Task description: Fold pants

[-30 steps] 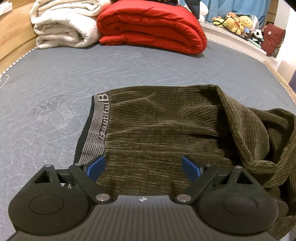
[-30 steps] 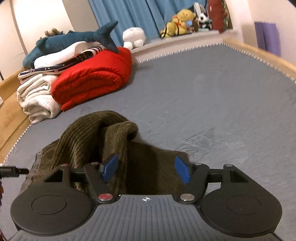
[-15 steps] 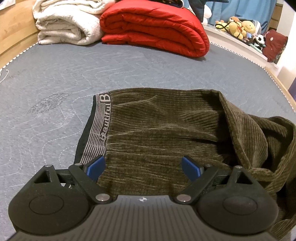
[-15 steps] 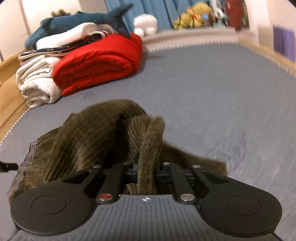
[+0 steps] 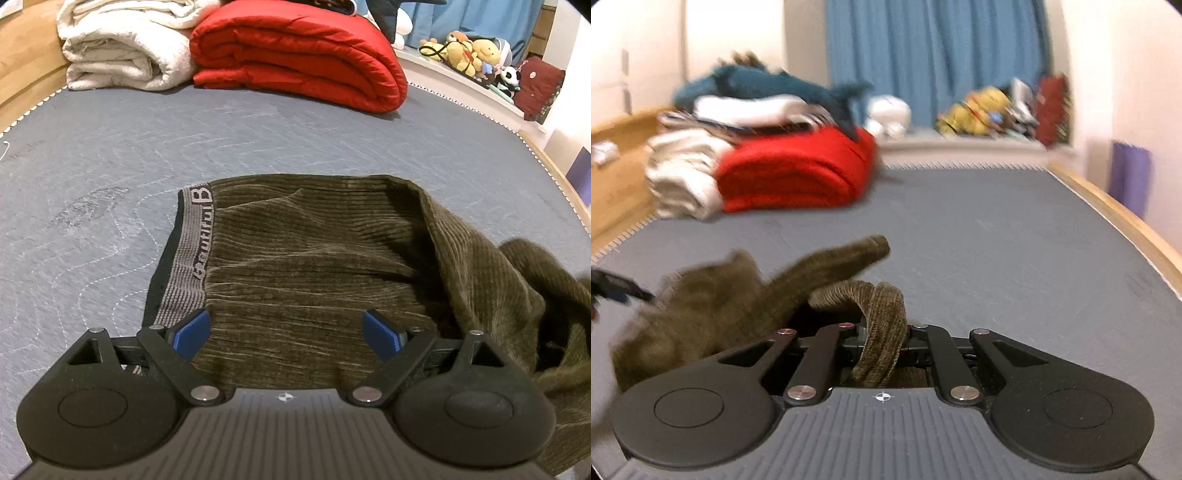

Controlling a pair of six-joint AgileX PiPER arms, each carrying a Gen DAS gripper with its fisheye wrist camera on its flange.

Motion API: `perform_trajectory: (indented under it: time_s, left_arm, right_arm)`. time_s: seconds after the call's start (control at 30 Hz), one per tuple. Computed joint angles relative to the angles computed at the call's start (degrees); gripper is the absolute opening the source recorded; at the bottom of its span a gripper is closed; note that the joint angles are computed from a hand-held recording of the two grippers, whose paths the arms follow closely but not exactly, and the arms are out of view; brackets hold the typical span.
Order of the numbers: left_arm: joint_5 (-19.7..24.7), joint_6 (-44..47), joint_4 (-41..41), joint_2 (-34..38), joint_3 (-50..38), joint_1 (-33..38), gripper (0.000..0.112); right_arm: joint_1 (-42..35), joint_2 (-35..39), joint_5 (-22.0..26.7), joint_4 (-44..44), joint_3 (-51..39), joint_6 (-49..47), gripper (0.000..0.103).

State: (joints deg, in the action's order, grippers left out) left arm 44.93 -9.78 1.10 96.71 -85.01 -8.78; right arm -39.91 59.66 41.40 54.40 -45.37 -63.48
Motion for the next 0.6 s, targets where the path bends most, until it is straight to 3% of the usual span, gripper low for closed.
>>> perform_trajectory:
  time_s: [0.07,0.13,0.2,0.27,0.37,0.43,0.53,0.6]
  left_arm:
    - [0.1,0.0,0.0,-0.1,0.0,-0.5,0.093]
    - [0.1,0.0,0.1,-0.1,0.0,-0.9,0.093]
    - [0.0,-0.3,0.4,0.0,0.0,-1.1,0.093]
    - [0.1,-1.1,1.1,0.2,-0.2,-1.2,0.093]
    - [0.0,-1.5,1.4,0.1,0.1,-1.3,0.093]
    - [-0.1,-1.3,1.6,0.1,0.3,-1.3,0.093]
    - [-0.2,-1.3,2.0,0.5,0.3,-1.1,0.093]
    - [-0.1,-1.3,2.0,0.6,0.2,-0.7,0.093]
  right_arm:
    - [-2.8,5.6,7.6,-11.5,-4.7,7.6,0.008]
    - [-2.7,10.1,14.4,-22.4,-7.5,8.5,0.01]
    - [-1.2,9.3,12.0,-27.3,-6.2,6.8,0.015]
    - [-2.2,8.1,10.6,-24.2,-6.6,5.3,0.026]
    - [-7.0,7.3,14.8,-12.3,-9.0,-1.3,0.035]
    - [-8.5,6.6,15.1,-5.8,-9.5,-3.1,0.053]
    - [-7.0,9.8,14.3,-1.6,-11.7,0.4,0.057]
    - [-1.9,13.9,9.4,-5.4,-13.3,5.2,0.057]
